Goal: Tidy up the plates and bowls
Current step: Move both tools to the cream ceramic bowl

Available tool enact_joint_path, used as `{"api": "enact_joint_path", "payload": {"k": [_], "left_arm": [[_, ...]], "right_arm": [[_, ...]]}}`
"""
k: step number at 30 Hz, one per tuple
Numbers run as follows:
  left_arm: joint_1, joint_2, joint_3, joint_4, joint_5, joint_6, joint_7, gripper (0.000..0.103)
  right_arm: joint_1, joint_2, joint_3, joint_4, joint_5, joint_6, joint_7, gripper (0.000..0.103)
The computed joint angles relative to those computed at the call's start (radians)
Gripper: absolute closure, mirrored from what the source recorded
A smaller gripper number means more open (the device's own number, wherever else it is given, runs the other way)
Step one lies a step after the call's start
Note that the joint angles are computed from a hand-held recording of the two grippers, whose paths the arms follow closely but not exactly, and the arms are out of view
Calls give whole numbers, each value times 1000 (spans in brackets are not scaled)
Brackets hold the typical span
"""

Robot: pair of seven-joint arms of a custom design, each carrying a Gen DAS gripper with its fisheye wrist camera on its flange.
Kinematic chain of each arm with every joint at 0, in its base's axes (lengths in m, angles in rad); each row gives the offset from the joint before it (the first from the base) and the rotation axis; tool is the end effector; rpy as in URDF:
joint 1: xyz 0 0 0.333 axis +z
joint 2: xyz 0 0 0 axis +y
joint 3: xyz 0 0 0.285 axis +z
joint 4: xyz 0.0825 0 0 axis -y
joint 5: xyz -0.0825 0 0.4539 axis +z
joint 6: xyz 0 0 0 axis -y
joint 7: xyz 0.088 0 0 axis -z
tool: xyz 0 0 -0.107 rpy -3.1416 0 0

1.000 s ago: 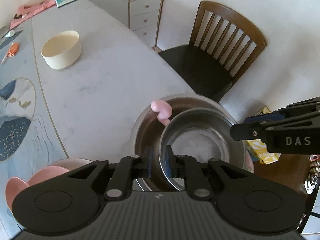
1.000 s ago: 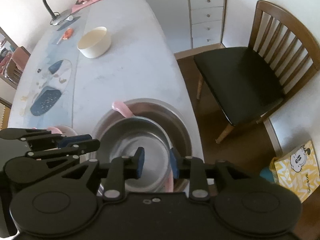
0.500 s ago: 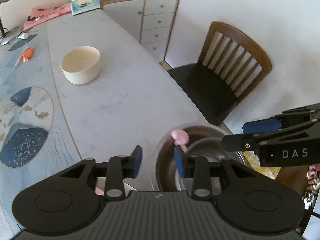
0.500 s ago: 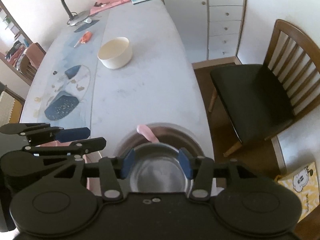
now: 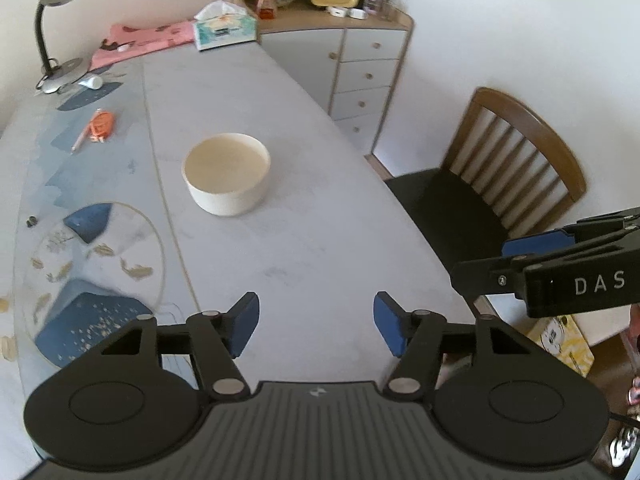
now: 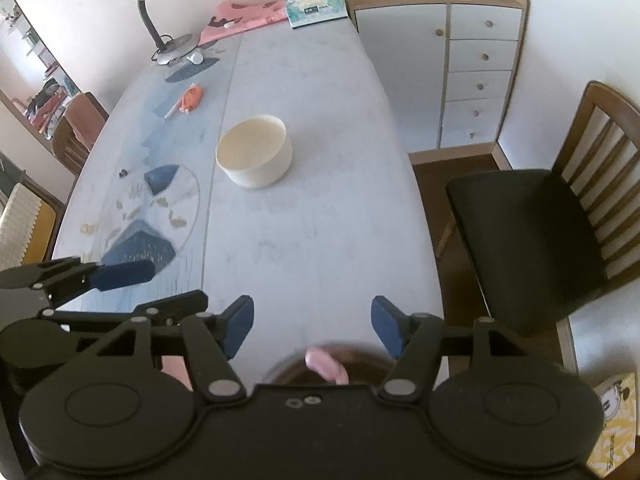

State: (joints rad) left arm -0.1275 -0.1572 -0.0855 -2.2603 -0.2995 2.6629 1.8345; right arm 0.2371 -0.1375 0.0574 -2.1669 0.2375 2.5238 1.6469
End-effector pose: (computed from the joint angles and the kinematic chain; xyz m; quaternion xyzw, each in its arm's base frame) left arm 0.5887 -0.1192 0.4228 -0.5861 0.7566 -0.2582 0.1321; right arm 0.5884 0.1767 0.4469 -0.7035 0.6622 -0.0661 0.2494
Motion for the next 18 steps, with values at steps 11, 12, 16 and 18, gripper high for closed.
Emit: {"api": "enact_joint_path", "payload": {"k": [11, 12, 16, 18], "left_arm": [[84, 186, -22, 204, 157, -11, -199, 33], [90, 202, -24, 223, 173, -12, -216, 33], [111, 268, -27, 297, 240, -18, -298, 33], [120, 302, -31, 335, 262, -27, -326, 33]], "right_arm": [[5, 273, -5, 312, 28, -26, -30, 24], [5, 292, -5, 335, 28, -30, -34, 23], [8, 393, -8, 452, 18, -50, -36, 19], [9, 448, -10, 515, 16, -62, -30, 18]]}}
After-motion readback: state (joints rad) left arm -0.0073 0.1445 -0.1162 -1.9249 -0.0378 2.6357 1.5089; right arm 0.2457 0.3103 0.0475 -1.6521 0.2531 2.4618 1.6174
